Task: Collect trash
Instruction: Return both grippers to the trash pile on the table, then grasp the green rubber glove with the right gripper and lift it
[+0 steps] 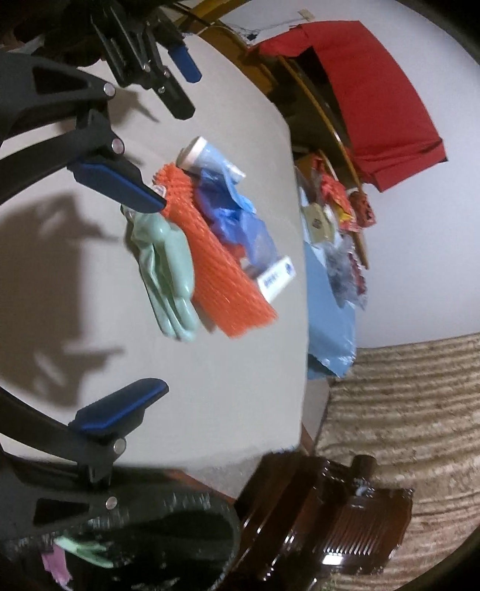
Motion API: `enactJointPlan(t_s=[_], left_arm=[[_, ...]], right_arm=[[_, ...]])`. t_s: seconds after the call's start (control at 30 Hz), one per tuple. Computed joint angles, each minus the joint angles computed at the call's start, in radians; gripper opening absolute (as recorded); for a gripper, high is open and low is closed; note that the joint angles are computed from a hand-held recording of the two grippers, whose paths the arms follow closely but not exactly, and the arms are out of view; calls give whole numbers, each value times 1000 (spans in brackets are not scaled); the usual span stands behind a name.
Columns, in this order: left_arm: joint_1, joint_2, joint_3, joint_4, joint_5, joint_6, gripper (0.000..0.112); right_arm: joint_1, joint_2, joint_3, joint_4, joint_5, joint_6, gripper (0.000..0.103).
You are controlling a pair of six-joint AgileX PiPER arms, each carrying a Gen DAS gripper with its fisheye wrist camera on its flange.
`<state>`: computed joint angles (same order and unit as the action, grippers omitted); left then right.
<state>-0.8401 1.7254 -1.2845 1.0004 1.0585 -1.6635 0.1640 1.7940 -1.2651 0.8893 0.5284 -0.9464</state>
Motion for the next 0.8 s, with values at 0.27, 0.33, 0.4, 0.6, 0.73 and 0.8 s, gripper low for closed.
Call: enactJointPlan(t_s=[0.27, 0.33, 0.4, 0.6, 0.73, 0.8], left_arm=[[37, -11, 44, -5, -43, -5, 92], [42, -12, 52, -5, -52, -9, 92], [47, -12, 55, -7, -59, -12, 92], [47, -8, 51, -7, -61, -12, 92], [50, 0, 41, -6, -68, -6, 92], [46, 6, 30, -5, -67, -2, 92]], right_arm=[[70, 109, -100, -106, 16, 134, 79], [79, 139, -132, -113, 35, 149, 72], [79, 158, -154, -101, 64, 145, 59], [46, 191, -200, 7, 200, 31, 18], [27, 164, -180, 43, 236, -22, 7], [10, 145, -170, 57, 255, -42, 6]])
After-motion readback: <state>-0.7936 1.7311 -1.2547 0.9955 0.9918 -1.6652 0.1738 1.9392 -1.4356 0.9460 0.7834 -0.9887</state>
